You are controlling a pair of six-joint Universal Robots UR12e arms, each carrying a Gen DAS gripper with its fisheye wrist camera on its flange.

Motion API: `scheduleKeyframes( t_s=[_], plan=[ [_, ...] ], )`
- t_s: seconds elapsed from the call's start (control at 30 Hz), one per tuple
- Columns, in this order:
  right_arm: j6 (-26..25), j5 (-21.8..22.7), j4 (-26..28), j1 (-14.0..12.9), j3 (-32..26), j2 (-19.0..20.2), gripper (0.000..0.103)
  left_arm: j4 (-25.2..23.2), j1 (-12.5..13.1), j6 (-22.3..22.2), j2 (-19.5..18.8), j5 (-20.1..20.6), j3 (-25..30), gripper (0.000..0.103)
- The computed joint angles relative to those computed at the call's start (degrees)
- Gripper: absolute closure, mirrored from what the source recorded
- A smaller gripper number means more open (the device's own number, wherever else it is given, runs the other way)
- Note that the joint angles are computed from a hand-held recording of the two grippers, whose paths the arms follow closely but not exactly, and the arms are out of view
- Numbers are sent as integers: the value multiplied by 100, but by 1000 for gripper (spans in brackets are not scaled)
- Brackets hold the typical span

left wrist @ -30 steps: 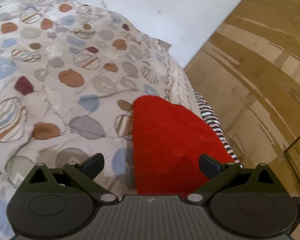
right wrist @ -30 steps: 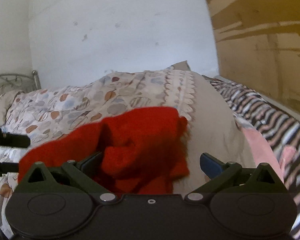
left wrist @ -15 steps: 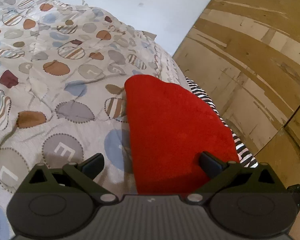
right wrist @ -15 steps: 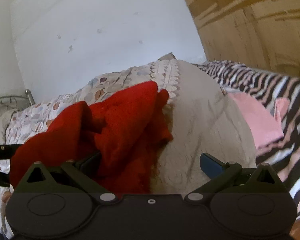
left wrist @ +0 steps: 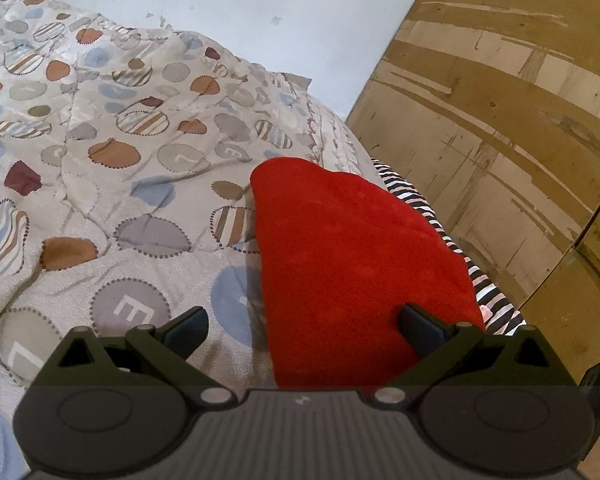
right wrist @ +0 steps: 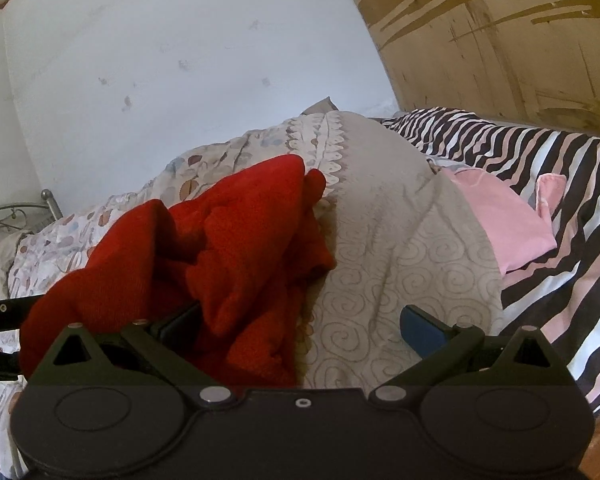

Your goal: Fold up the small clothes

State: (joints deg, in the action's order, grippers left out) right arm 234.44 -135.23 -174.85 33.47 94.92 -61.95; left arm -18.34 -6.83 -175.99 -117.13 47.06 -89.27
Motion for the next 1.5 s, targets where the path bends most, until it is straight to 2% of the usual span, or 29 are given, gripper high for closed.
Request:
scheduleKeyframes(
  t_s=[0.53, 0.63, 0.73, 0.8, 0.87, 0.93, 1.1, 1.13, 1.17, 1.2, 1.23, 1.33, 1.4, 1.47, 1.5],
  plan=[
    [216, -215, 109, 52, -62, 49, 1, 79, 46, -71, -31, -179, -23, 0],
    [155, -138, 207, 39, -52, -23, 1, -39, 78, 15, -55, -258, 28, 0],
    [-340, 247, -415, -48, 163, -192, 0, -457, 111, 217, -101, -254, 217, 0],
    [-503, 202, -857, -84, 312, -280, 0, -756, 121, 337, -131, -216, 345, 0],
    [-557, 57, -1082, -115, 387, -332, 0, -882, 120, 415, -152, -193, 403, 0],
    [-550, 147, -1352, -207, 469, -360, 0, -836, 96, 347, -144, -141, 387, 0],
    [-179, 1192, -2135, -627, 520, -228, 0, -445, -4, 421, -58, 183, 240, 0],
    [-27, 1390, -2095, -711, 461, -197, 0, -434, -15, 477, -46, 229, 232, 0],
    [196, 1491, -1815, -776, 384, -202, 0, -481, -26, 522, -37, 260, 239, 0],
    [441, 1537, -1295, -845, 256, -216, 0, -534, -21, 515, -33, 245, 249, 0],
    [477, 1630, -958, -910, 138, -221, 0, -570, -16, 462, -36, 219, 255, 0],
    [207, 1965, -627, -1078, -160, -115, 1, -602, 21, 288, -51, 96, 241, 0],
    [-7, 2278, -374, -1175, -307, -59, 8, -598, 33, 228, -50, 76, 227, 0],
    [-123, 2307, -158, -1175, -398, 15, 14, -551, 28, 243, -38, 105, 209, 0],
    [-373, 2140, -234, -1129, -418, 84, 16, -528, 22, 270, -31, 137, 205, 0]
  ],
)
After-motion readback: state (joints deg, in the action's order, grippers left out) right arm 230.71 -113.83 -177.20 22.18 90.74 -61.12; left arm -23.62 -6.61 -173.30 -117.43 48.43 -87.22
